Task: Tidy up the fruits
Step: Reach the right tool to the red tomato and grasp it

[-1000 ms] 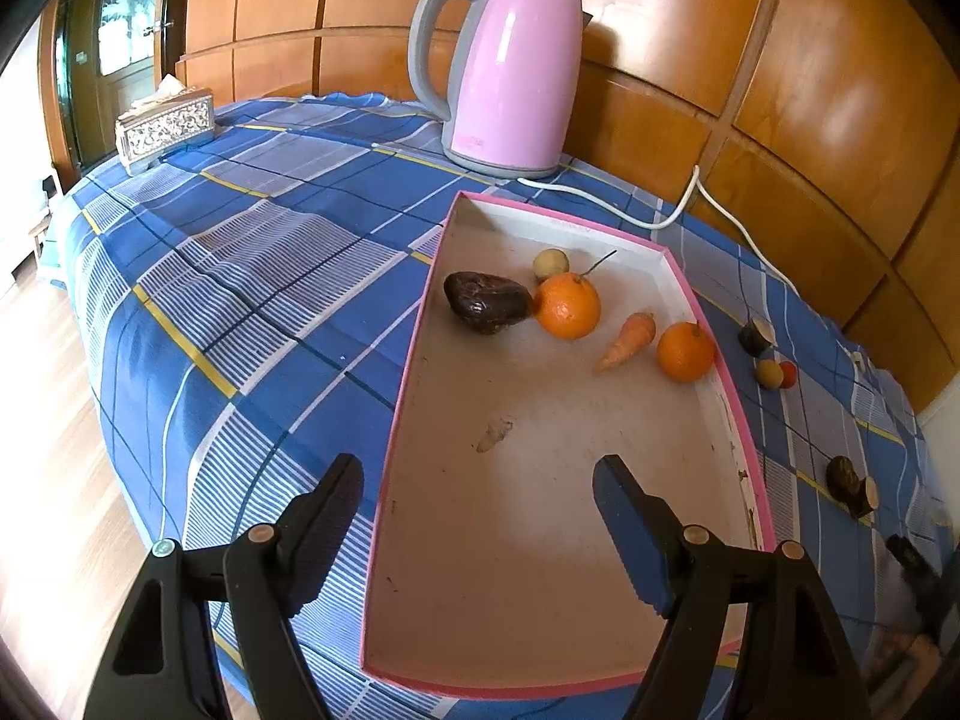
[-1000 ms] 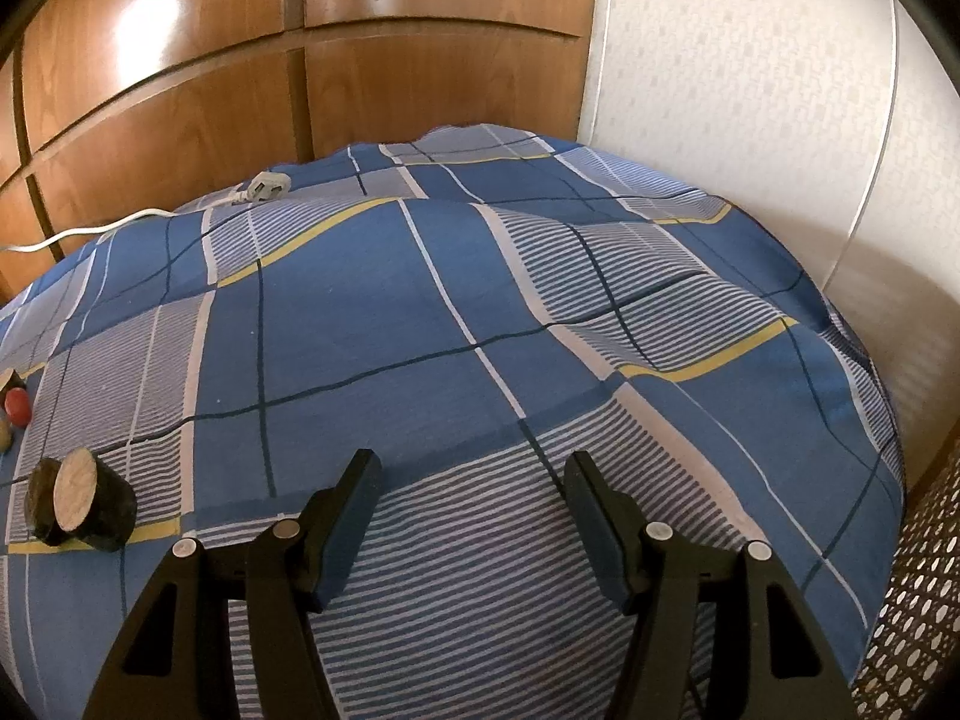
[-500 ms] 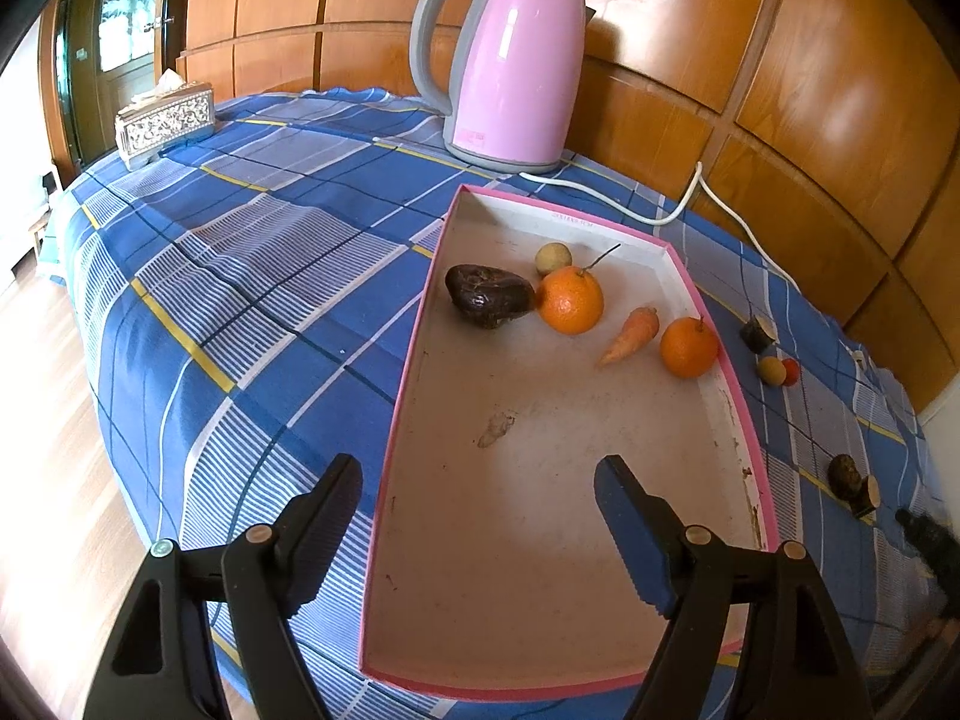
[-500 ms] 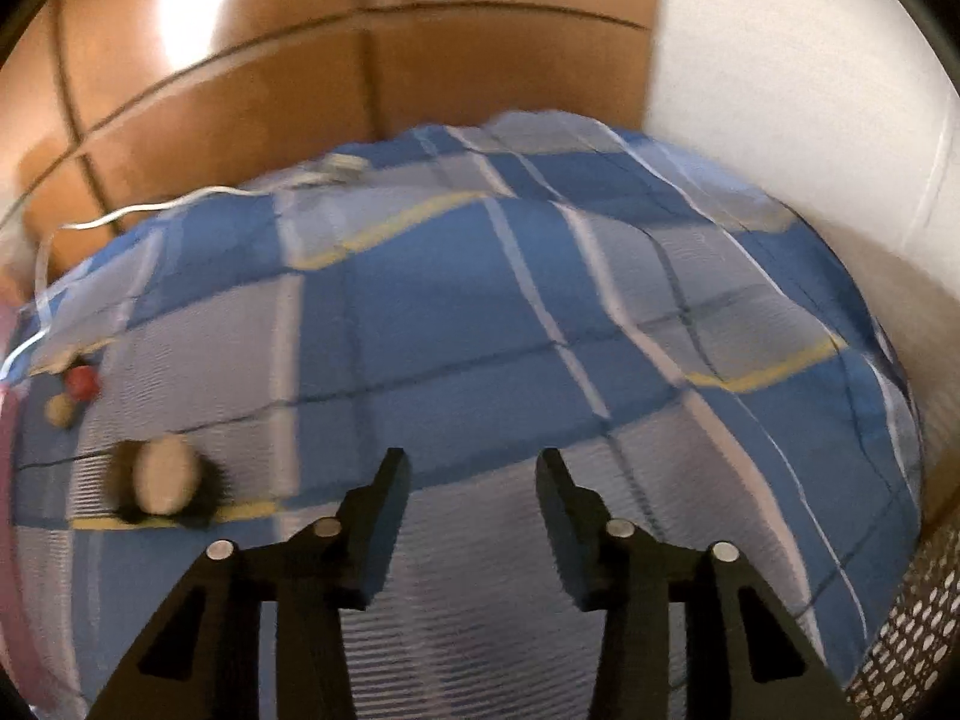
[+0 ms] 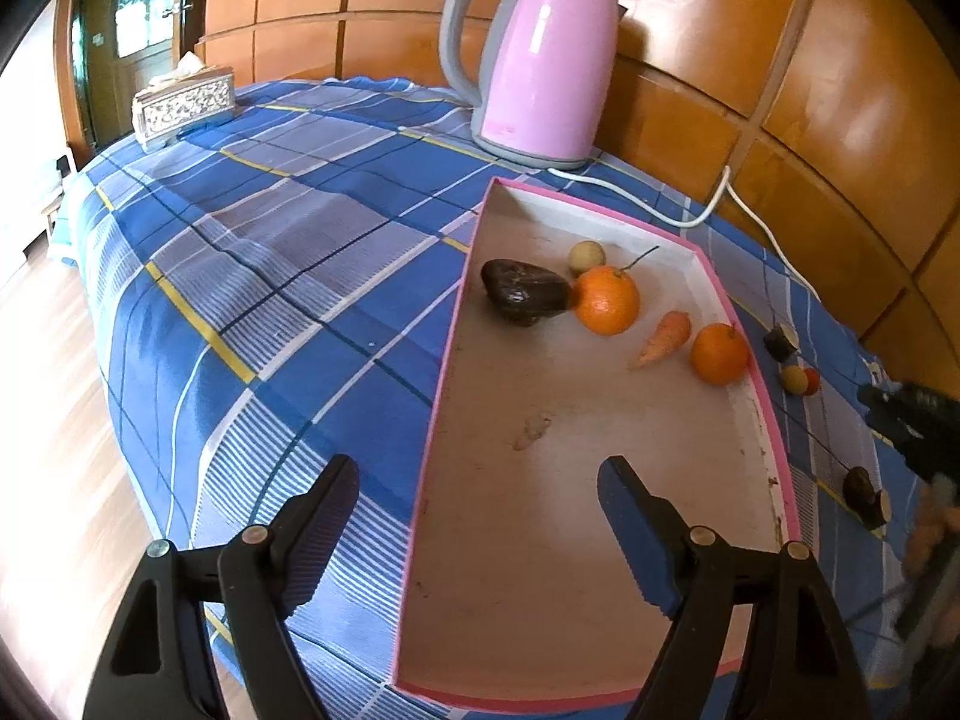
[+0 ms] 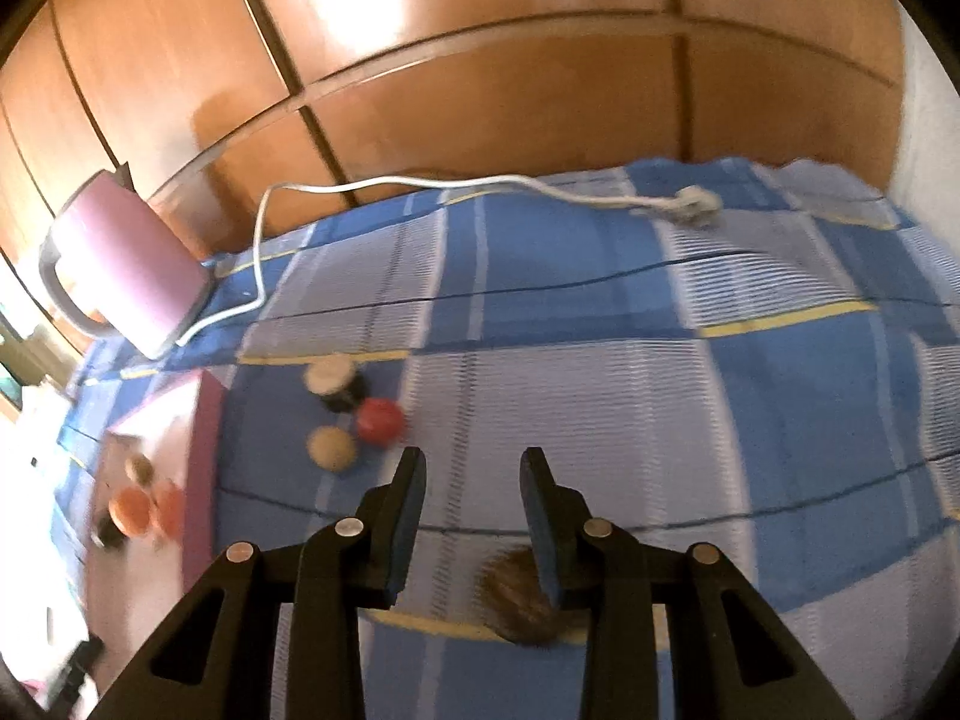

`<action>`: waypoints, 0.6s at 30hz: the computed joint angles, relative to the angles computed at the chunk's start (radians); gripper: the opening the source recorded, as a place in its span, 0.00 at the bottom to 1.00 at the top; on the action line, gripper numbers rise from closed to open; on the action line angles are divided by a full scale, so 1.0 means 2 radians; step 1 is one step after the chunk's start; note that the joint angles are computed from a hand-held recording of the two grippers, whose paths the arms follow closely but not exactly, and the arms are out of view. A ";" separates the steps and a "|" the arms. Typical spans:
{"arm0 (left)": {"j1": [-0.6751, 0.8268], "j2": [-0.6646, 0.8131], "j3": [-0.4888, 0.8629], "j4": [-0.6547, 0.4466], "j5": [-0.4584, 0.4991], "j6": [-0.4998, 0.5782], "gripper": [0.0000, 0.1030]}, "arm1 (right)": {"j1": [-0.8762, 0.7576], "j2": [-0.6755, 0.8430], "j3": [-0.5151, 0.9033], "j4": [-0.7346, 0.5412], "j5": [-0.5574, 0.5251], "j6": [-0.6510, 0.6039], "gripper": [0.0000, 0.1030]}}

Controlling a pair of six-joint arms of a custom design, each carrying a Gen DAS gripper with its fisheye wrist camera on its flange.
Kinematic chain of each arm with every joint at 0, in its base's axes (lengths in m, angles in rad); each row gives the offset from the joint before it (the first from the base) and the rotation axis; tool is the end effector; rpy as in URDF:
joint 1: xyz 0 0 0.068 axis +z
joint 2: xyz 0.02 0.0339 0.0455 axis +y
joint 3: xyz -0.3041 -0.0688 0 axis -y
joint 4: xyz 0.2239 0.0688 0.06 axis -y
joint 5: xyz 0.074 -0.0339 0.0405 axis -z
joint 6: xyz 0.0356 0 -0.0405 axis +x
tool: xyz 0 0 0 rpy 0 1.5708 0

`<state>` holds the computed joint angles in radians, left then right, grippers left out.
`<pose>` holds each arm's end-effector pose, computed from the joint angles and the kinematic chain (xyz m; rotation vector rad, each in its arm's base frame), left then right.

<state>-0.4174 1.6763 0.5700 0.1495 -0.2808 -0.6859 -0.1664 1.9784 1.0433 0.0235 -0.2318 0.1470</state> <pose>0.2493 -0.0998 0.1542 -0.4412 2.4379 -0.1133 0.3843 -0.0563 0.1623 0.2880 2.4522 0.2790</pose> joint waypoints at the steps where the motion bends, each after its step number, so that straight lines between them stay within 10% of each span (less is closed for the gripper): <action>1: 0.002 0.001 0.000 -0.001 0.000 -0.002 0.80 | 0.007 0.010 0.017 -0.009 -0.004 0.010 0.32; 18: 0.018 0.018 0.001 0.000 0.013 -0.005 0.81 | 0.033 0.123 0.158 -0.101 -0.038 0.070 0.24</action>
<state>-0.3813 1.7115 0.5721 0.1486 -0.2548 -0.6949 -0.0998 2.2236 1.3585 -0.1788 -0.3073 0.2879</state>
